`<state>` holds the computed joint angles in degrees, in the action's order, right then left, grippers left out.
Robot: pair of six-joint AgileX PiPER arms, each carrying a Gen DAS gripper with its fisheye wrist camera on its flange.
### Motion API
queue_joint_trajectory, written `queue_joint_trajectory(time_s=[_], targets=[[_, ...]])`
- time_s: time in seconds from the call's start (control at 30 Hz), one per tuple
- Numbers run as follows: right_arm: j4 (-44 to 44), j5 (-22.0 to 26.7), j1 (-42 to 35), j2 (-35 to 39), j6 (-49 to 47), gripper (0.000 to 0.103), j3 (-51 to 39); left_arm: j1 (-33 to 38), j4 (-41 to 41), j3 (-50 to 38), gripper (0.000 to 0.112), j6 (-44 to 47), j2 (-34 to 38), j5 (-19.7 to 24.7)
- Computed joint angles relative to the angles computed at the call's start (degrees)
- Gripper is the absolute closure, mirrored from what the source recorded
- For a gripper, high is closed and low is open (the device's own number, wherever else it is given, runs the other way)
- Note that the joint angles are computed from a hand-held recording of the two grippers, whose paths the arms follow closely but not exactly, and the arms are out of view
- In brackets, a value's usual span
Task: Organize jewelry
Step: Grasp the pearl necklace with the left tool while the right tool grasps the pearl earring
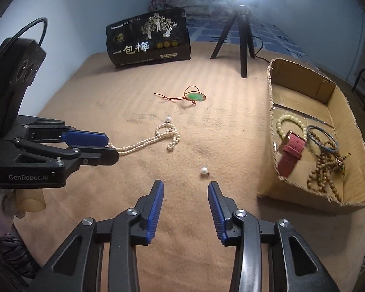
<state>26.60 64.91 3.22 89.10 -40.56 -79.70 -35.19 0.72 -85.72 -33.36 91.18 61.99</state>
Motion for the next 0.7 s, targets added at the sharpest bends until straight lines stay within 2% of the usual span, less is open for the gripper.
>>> queue_joint_trajectory(time_s=[0.3, 0.47, 0.7], targets=[[-3.4, -4.8, 3.4, 3.6, 3.7, 0.074, 0.5, 4.1, -5.1, 0.7, 0.081, 5.7, 3.8, -3.4], [-3.0, -6.1, 2.8, 4.7, 3.7, 0.074, 0.6, 4.1, -3.4, -0.3, 0.081, 6.1, 6.0, -3.4], [-4.4, -8.6, 4.0, 6.0, 5.1, 0.074, 1.1, 4.1, -1.2, -0.9, 0.091, 6.3, 7.6, -3.7]])
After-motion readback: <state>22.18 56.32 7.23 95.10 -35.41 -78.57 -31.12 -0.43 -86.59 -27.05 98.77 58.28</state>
